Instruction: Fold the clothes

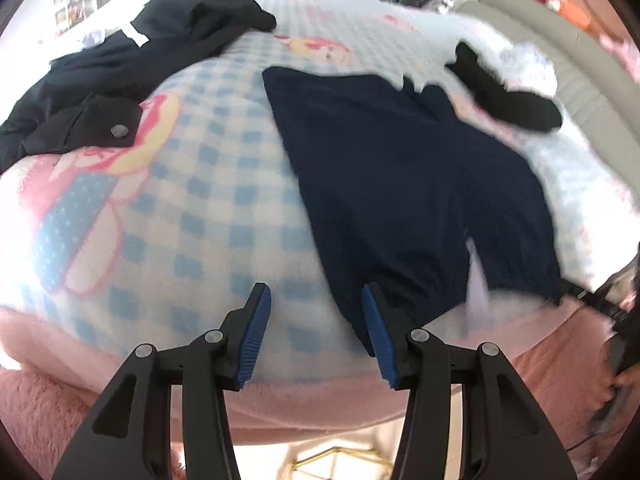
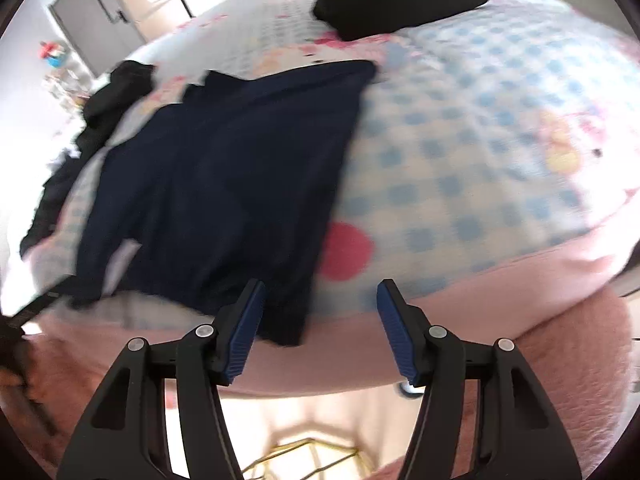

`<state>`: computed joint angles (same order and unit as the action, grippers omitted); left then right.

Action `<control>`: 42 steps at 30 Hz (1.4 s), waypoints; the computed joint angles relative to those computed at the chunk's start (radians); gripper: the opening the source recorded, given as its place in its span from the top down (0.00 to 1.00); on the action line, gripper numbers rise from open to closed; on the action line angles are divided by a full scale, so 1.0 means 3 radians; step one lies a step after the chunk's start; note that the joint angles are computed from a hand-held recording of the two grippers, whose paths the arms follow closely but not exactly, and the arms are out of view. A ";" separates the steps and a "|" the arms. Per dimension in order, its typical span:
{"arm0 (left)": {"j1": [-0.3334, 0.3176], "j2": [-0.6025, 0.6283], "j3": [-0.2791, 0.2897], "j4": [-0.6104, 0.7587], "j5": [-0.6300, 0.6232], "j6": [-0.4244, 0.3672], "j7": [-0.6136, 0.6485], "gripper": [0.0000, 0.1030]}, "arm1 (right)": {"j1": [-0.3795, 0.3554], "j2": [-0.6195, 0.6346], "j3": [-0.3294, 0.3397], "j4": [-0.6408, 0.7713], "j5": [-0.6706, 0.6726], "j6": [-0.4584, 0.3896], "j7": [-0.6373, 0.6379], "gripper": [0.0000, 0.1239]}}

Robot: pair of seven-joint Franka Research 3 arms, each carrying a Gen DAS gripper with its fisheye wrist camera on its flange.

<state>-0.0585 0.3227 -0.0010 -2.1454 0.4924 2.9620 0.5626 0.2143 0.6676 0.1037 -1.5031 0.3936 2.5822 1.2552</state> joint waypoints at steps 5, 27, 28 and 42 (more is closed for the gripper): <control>0.0018 0.0120 -0.0086 0.0235 -0.0092 -0.0377 0.0142 0.52 | 0.0018 0.0044 0.0009 0.0065 0.0030 -0.0145 -0.0025 0.52; 0.0070 0.0206 -0.0127 0.0072 -0.0422 0.0392 0.0566 0.51 | 0.0361 0.0205 -0.0390 0.0208 -0.0703 0.0088 0.0774 0.58; 0.0011 0.0193 -0.0073 0.0063 -0.0404 0.0392 0.0540 0.51 | 0.0339 0.0201 -0.0372 0.0211 -0.0712 0.0078 0.0782 0.58; -0.1131 0.0204 0.1174 -0.0131 -0.0243 0.1263 -0.0051 0.51 | 0.0050 0.0447 0.0010 0.0722 -0.0034 -0.0614 0.0290 0.57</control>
<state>-0.3978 0.3839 0.3513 -2.1848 0.4193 3.3410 0.5473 0.2292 0.8017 0.1068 -1.2864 0.3834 2.3979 1.3423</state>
